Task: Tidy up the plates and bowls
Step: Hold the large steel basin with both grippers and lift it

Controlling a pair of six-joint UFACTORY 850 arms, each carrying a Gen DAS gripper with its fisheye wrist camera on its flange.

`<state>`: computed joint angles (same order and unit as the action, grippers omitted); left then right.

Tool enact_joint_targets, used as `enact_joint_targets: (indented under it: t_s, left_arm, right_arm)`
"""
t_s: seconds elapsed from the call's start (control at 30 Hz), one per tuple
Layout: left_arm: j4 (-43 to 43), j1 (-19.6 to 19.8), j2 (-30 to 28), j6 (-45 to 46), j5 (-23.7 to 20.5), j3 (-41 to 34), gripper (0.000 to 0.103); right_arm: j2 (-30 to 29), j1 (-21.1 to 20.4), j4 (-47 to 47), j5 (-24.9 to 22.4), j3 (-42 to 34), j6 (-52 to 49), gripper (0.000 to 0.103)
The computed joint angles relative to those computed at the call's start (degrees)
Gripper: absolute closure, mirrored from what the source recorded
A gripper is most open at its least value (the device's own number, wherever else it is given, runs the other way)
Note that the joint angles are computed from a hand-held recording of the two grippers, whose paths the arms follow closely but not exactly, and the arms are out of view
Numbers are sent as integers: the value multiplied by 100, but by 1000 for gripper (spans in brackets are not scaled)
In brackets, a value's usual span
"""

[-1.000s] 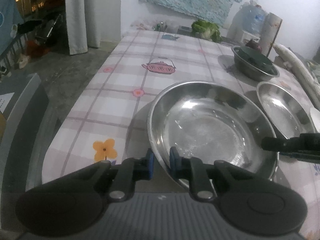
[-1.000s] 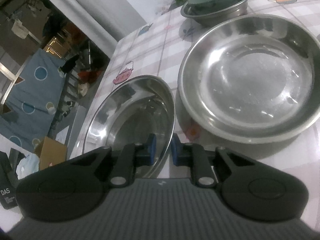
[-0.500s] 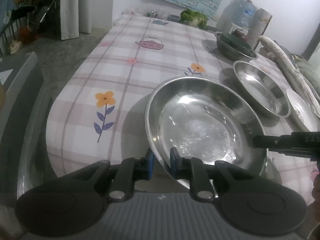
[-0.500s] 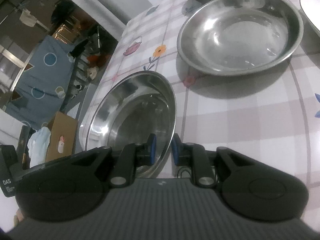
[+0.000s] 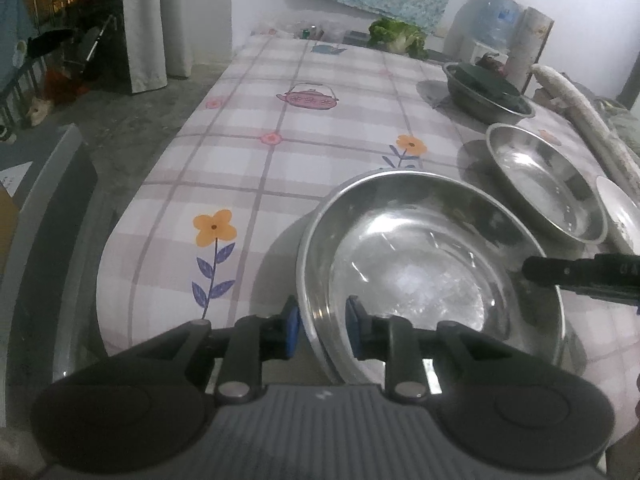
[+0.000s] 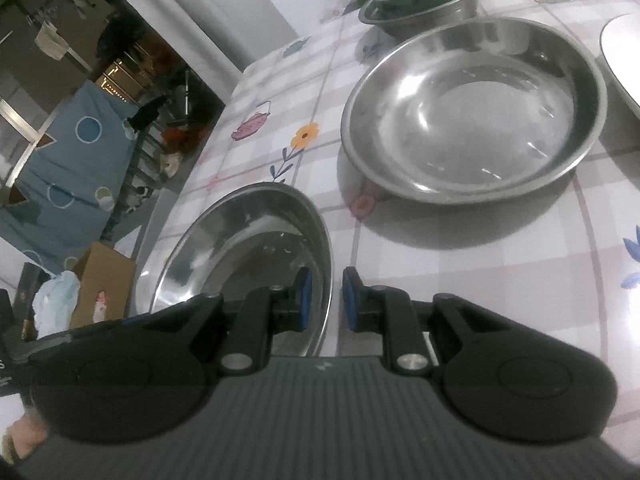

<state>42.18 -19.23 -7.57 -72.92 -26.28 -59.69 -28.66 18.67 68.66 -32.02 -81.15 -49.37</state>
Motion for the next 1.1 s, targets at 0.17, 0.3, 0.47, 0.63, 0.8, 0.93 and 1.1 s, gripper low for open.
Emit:
enact_joint_targets:
  t_s: [0.17,0.3,0.47,0.63,0.8,0.93,1.1]
  left_arm:
    - [123,-24,-155,-119,-104,-106,75]
    - [421,-105,-225,-459,-264,-148,74]
    - [299,-148,-190,-384,-238,-151,75]
    - [232,-233,-233,-194,-253,-207,75]
    - [412,-333,-317,-197,-471,-285,76]
    - [519,-391,-371,-219,-627,-335,76]
    - [519,-416,-388,-200,-744,-384,76]
  right_arm:
    - [-48,97,-122,201,-40,21,88]
    - [-53,132,-101,274,-27,-11,91]
    - [39,164,-139,424,64,-50,92]
    - [121,111,-209,529,157,-18,92]
    - [188,100,-257,587,253,-58,92]
    - [228,117,-292,618,308,-117,92]
    - [231,147,-368,696,298,-68,92]
